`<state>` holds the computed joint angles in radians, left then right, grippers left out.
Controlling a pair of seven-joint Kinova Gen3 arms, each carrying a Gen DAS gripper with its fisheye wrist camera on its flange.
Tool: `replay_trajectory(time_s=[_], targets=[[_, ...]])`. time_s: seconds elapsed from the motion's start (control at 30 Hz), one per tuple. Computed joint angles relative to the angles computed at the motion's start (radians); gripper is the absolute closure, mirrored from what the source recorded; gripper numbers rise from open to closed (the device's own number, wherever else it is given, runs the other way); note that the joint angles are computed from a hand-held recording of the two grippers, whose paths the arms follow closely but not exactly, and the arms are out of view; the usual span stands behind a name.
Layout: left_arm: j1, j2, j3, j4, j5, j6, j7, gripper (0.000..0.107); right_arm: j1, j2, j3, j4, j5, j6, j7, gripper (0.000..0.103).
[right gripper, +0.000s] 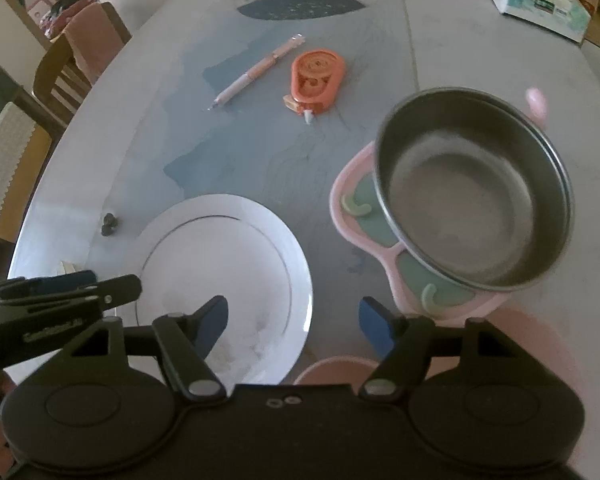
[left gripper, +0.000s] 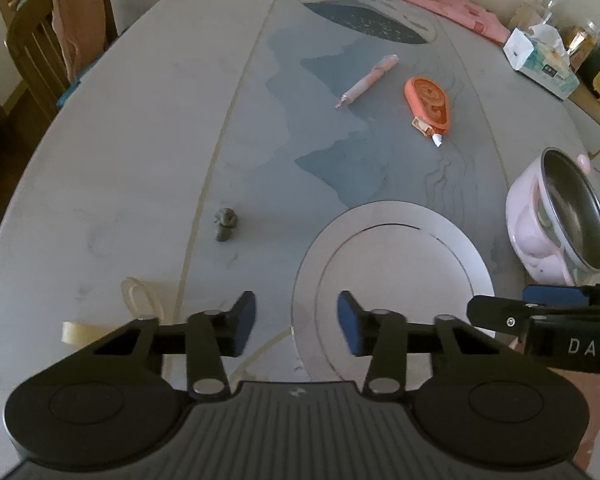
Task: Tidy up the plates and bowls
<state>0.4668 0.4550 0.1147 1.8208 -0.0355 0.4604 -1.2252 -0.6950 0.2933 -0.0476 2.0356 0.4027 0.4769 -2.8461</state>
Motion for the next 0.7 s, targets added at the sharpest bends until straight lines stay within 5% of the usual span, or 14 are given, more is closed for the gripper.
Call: replay_trajectory(time_s=[0.33, 0.7], targets=[[-0.018, 0.023, 0.017, -0.013, 0.026, 0.002, -0.017, 0.075, 0.004, 0.014, 0.008, 0.011, -0.043, -0.026, -0.013, 0.06], [-0.085, 0.035, 0.059, -0.015, 0.105, -0.006, -0.079, 0.089, 0.007, 0.025, 0.041, 0.051, -0.065, -0.115, -0.038, 0.074]])
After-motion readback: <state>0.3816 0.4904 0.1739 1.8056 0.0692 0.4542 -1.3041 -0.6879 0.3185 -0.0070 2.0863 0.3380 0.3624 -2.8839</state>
